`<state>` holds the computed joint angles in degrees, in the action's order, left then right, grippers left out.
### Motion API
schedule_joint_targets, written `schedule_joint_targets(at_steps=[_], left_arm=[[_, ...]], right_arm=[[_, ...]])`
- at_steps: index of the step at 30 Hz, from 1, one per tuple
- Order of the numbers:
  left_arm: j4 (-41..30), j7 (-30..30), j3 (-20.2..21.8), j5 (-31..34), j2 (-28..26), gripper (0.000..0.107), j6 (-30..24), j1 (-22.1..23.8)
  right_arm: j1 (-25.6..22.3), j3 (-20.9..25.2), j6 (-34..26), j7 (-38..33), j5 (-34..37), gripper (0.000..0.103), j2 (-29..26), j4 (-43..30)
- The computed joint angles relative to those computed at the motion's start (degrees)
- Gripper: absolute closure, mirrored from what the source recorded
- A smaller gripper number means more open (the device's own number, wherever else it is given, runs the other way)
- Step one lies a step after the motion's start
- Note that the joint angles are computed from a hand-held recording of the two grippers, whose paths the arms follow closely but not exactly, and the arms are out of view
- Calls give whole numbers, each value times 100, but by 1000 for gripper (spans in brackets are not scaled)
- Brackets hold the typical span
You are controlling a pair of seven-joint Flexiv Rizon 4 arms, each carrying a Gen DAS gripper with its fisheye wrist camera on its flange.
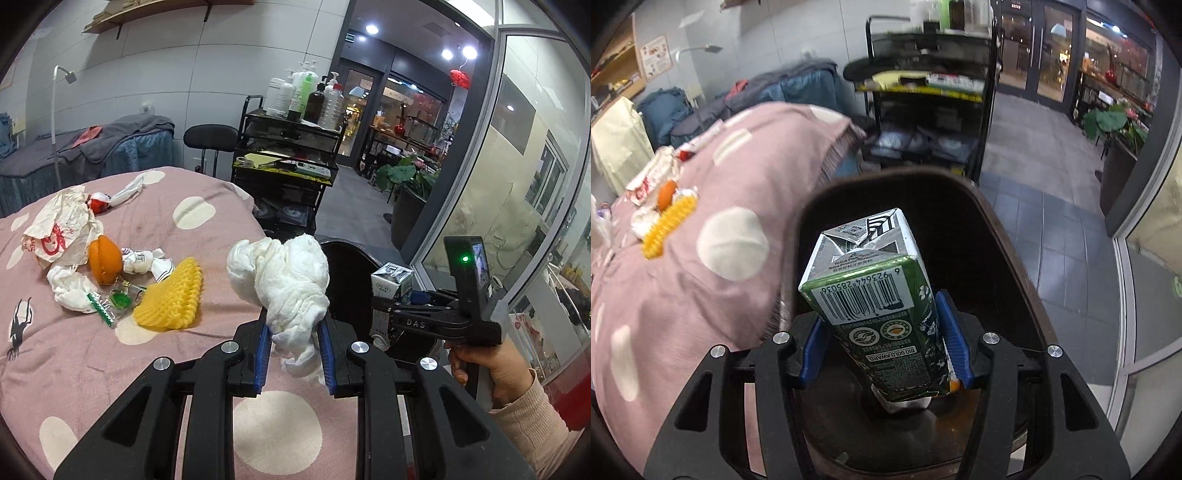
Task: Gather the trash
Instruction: 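Carry the green carton over the bin and open the right tool, then lower the white tissue into the bin and open the left tool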
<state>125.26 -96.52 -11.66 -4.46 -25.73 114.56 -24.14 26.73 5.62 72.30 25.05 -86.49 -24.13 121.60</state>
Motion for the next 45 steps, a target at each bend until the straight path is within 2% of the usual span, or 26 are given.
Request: schedule_joint_targets(at_steps=[4,9,14,17,19,21,24,28,30,32,37,39,45], left_arm=[[-166,-15,-195,79,-124,84,-174,89],[-363,99,-117,32,-219,84,-352,-112],[-521,250,-75,-24,-275,84,-521,-265],[-613,295,-299,43,-348,84,-654,-98],[-691,328,-400,70,-412,84,-750,-36],[-754,352,-531,99,-465,84,-832,46],[-886,425,-634,119,-537,84,-977,72],[-1085,546,-718,99,-632,84,-1138,33],[-1205,623,-853,96,-710,84,-1249,97],[-1322,704,-913,74,-782,84,-1359,85],[-1654,962,-1178,-25,-1031,84,-1693,136],[-1797,1065,-1225,-102,-1139,84,-1862,115],[-2204,1304,-1026,-346,-1358,84,-2319,-182]], right_arm=[[41,72,104,-987,1088,47,-334,-96],[181,305,-238,-2430,2614,47,-651,-380],[422,121,-226,-2830,3227,47,-773,-481],[636,-175,63,-2724,3298,39,-702,-354],[857,-487,238,-2507,3156,28,-594,-214],[1000,-768,516,-2218,2890,28,-507,-75],[1194,-1180,868,-1454,2211,28,-276,180],[1242,-1616,896,251,497,24,165,400],[1145,-1591,723,941,-137,24,382,475],[1072,-1461,408,1245,-359,24,609,596],[1046,-1004,-788,1229,-61,24,1126,901],[952,-830,-1025,1315,-53,24,1294,1012],[602,-341,-1526,1327,210,24,1544,1250]])
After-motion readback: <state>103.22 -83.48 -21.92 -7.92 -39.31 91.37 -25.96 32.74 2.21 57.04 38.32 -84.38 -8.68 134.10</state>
